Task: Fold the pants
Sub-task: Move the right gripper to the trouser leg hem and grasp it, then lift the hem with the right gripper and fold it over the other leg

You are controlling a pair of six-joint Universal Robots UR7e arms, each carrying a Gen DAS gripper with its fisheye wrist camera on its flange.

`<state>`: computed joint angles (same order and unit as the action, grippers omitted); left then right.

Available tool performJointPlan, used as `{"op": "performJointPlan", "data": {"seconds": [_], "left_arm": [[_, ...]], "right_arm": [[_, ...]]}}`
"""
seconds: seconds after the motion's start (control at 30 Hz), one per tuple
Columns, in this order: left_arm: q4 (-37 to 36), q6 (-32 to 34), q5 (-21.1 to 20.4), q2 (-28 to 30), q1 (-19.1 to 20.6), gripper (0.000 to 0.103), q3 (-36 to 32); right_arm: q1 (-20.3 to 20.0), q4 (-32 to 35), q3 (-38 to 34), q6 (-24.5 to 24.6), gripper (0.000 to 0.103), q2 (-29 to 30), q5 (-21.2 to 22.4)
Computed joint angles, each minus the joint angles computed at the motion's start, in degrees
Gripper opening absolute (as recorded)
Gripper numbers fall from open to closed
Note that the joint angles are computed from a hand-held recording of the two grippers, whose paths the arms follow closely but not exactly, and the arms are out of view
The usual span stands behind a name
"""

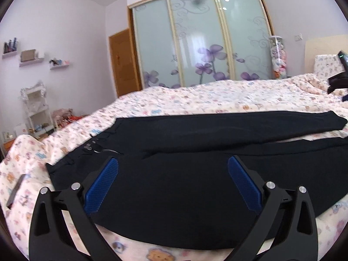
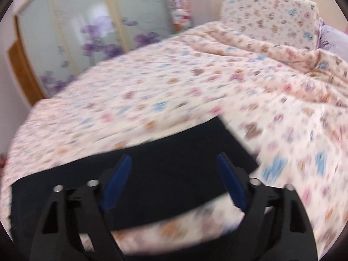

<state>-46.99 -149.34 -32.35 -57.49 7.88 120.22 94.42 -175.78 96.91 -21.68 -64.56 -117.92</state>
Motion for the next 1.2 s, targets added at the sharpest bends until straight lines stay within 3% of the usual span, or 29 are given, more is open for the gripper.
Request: {"op": "performJointPlan", "data": {"seconds": [0.07, 0.17, 0.4, 0.47, 0.57, 0.7, 0.77, 1.03, 1.2], "left_arm": [[-4.25, 3.84, 1.17, -1.56, 0.99, 0.101, 1.32], [-11.67, 10.45, 2.05, -3.90, 2.79, 0.101, 3.27], [-15.11, 13.21, 3.58, -4.11, 2.48, 0.101, 4.88], [-15.90, 14.41, 3.81, -4.02, 2.72, 0.101, 4.96], [-17.38, 16.35, 3.79, -3.98, 3.22, 0.101, 4.98], [-18.26, 17.03, 3.43, -4.44, 3.44, 0.101, 5.31], [-19.42, 18.12, 3.41, -4.82, 3.91, 0.101, 5.58], [-19.75, 17.64, 3.39, -5.58, 3.77, 0.101, 5.92], [-18.27, 14.45, 3.34, -6.12, 2.87, 0.101, 6.20]], "right_arm": [[-0.91, 1.40, -5.26, 0.27, 0.062, 3.72, -2.24], [-2.69, 4.74, -11.85, 2.74, 0.054, 7.93, -2.99], [-4.42, -0.74, -19.41, 0.39, 0.055, 14.39, -7.71], [-4.90, 2.44, -21.27, 0.60, 0.055, 15.32, -8.43], [-6.16, 6.73, -21.33, 3.67, 0.055, 14.75, -4.81], [-6.23, 5.00, -21.89, -1.93, 0.052, 16.70, -7.08], [-6.03, 1.94, -20.52, -3.95, 0.028, 16.56, -6.88], [-7.82, -2.99, -9.15, -3.21, 0.022, 6.88, 10.28], [-10.94, -5.03, 4.47, -4.20, 0.022, -5.72, 26.55]]}}
